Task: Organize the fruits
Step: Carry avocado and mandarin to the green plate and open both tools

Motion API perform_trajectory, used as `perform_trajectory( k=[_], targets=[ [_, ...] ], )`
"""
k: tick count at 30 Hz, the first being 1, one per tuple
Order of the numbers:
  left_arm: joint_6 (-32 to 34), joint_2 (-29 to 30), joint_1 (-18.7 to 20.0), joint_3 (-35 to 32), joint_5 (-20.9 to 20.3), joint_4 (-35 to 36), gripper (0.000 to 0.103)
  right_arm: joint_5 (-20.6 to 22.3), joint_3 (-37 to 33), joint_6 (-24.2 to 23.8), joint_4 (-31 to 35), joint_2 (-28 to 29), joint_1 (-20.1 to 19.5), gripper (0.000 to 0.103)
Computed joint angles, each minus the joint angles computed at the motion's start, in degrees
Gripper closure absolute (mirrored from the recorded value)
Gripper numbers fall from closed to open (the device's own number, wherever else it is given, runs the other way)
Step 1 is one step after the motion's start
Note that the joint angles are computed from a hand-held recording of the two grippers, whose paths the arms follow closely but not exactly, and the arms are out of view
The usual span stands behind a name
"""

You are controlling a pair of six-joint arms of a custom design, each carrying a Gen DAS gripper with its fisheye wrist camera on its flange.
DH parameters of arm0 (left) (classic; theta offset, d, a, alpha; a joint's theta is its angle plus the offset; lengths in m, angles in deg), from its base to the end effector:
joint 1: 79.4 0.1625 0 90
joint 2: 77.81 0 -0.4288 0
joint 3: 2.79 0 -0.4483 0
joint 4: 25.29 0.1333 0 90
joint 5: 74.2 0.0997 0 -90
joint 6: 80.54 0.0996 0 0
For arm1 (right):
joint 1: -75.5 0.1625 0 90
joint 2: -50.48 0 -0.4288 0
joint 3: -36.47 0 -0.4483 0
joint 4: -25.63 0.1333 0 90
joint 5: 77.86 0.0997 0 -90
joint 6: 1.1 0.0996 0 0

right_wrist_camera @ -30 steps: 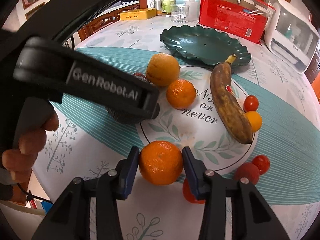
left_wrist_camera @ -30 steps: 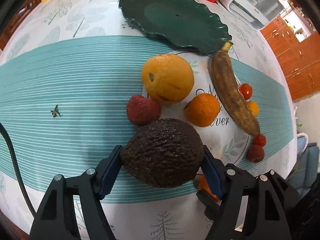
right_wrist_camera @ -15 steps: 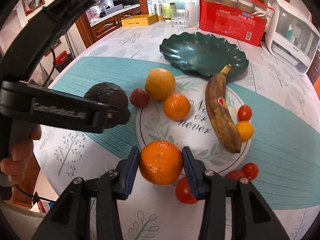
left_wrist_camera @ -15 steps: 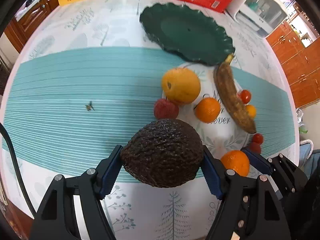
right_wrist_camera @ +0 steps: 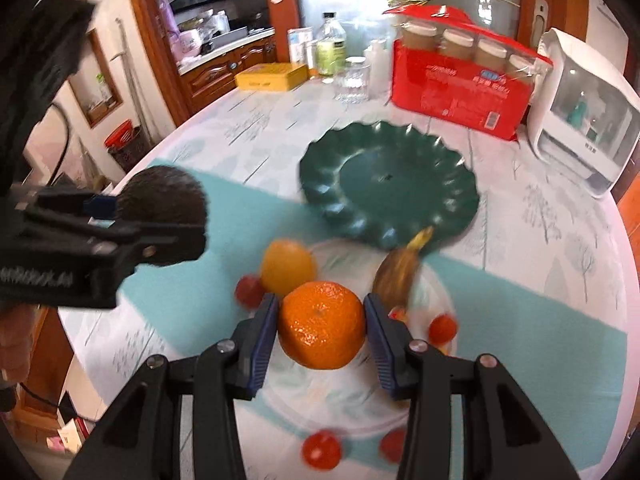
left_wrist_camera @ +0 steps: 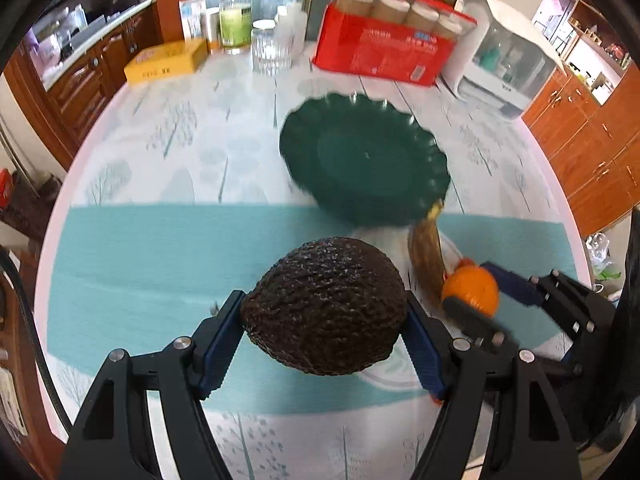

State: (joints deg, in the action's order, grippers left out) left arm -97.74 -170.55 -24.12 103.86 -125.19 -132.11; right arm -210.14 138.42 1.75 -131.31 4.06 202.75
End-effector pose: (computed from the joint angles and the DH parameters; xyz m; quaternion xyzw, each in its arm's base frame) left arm -0.1340 -0.5375 0.4108 0.1351 0.9326 -0.1676 0.2896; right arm 0.4533 -0.4865 0.0510 0.2402 -0.8972 0.2101 0.3053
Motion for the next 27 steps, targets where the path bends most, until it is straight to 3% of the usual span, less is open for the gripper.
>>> perform_trajectory(
  k=[10,19,27],
  targets=[
    [6.99,11.06,3.35,-8.67,1.61,-7.4,0.029,-1.53,-10.84,-4.15,-1.07,4.14,-5.36,0.059],
    [10.4,20.91,7.3,-14.83,0.52,-12.01,0.029,-0.64,-17.14,-0.22,4.72,8.24,-10.56,0.059],
    [9.5,26.3,9.78,-17.85,-0.63,-10.97,0.029,0.37,-17.92,2.68,8.79,9.56,-13.04,0.059]
  ],
)
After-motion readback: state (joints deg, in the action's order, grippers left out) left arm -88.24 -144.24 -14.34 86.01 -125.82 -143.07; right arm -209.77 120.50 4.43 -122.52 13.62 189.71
